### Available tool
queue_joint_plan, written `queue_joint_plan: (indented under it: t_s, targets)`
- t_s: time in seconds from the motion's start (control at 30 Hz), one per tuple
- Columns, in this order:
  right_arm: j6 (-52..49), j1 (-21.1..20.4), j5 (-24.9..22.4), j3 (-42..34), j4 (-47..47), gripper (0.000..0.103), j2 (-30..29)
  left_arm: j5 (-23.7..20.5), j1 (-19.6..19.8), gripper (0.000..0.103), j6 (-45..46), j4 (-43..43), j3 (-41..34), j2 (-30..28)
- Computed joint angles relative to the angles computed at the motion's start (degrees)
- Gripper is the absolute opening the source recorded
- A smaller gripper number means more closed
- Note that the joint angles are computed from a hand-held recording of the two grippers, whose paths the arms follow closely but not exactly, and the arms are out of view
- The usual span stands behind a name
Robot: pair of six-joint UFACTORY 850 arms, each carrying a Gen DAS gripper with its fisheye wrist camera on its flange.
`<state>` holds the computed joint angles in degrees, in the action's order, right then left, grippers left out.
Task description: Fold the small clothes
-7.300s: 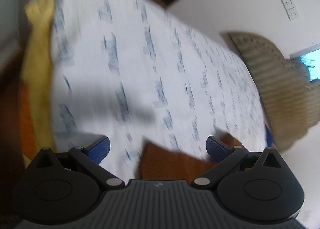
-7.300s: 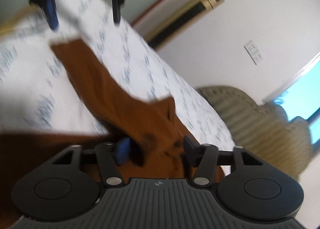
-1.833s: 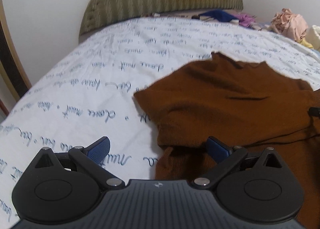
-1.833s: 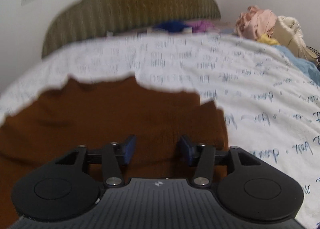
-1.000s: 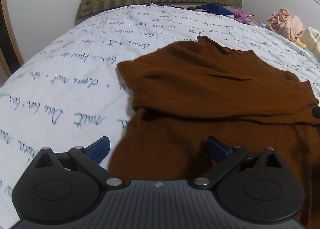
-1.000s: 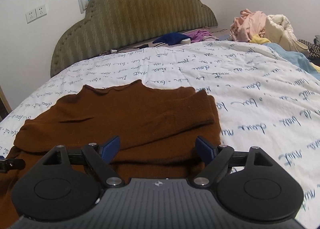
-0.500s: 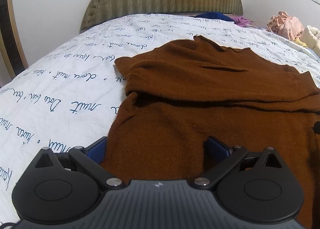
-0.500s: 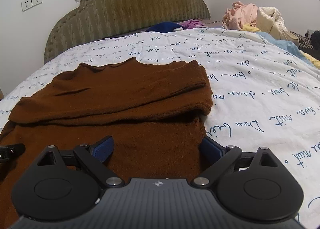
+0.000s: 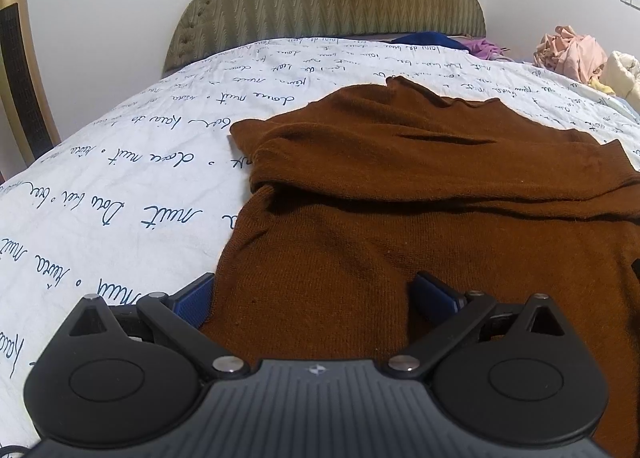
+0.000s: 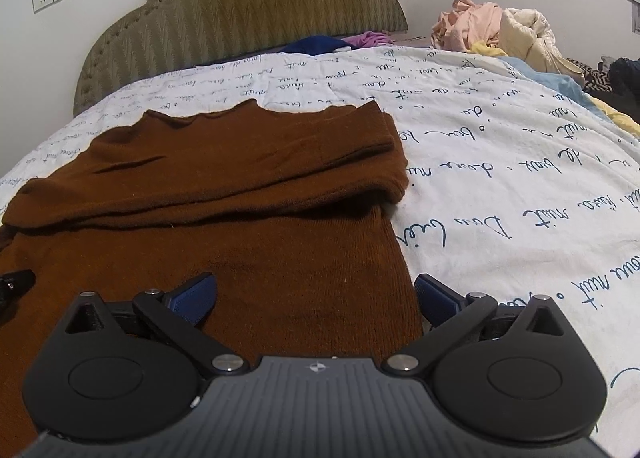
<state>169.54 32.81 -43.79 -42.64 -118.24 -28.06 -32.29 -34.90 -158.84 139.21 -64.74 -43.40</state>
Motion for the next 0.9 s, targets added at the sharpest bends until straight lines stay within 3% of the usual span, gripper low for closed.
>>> queue_joint_plan:
  t_s: [0.17, 0.9]
  targets:
    - [-5.29, 0.44, 0.38, -1.59, 3.90, 0.103, -1.01, -0.36, -0.23, 0.103, 0.91, -0.88, -0.12, -0.12]
    - [-1.70, -0.01, 0.62, -0.81, 1.27, 0.103, -0.67, -0.40, -0.25, 0.103, 0.83, -0.86, -0.04, -0.05]
